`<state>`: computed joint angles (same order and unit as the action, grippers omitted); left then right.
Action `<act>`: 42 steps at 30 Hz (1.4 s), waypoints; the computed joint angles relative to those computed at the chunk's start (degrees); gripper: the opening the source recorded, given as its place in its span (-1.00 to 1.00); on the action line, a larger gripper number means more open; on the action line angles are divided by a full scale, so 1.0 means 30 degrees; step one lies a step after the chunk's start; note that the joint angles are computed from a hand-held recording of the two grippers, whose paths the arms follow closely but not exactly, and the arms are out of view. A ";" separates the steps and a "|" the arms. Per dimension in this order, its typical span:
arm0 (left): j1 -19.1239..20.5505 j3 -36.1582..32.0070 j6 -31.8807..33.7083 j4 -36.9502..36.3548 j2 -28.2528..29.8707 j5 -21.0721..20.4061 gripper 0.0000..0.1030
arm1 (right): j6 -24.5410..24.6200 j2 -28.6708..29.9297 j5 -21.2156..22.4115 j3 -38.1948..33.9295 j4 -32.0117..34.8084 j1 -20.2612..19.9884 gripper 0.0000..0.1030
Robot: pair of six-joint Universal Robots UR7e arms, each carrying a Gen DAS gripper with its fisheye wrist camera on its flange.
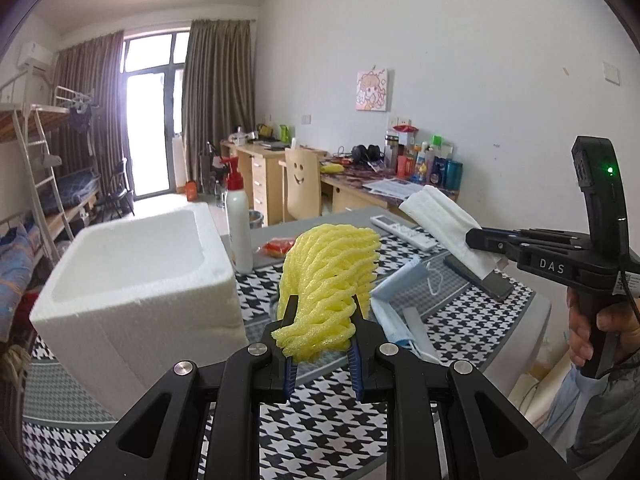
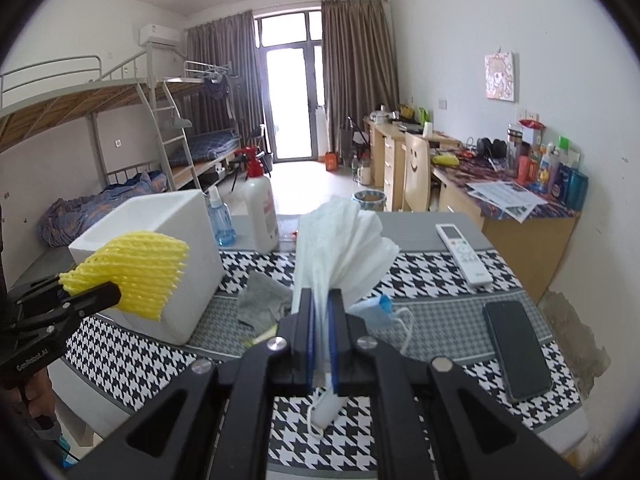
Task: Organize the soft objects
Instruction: 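Carry the net and masks in both grippers over the white foam box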
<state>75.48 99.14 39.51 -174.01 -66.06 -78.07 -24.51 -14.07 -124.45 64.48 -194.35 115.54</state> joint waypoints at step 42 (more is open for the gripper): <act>-0.0673 -0.2508 0.1211 -0.4794 0.1562 0.3170 -0.58 | -0.1348 0.2305 0.4851 -0.5071 0.3097 0.0258 -0.83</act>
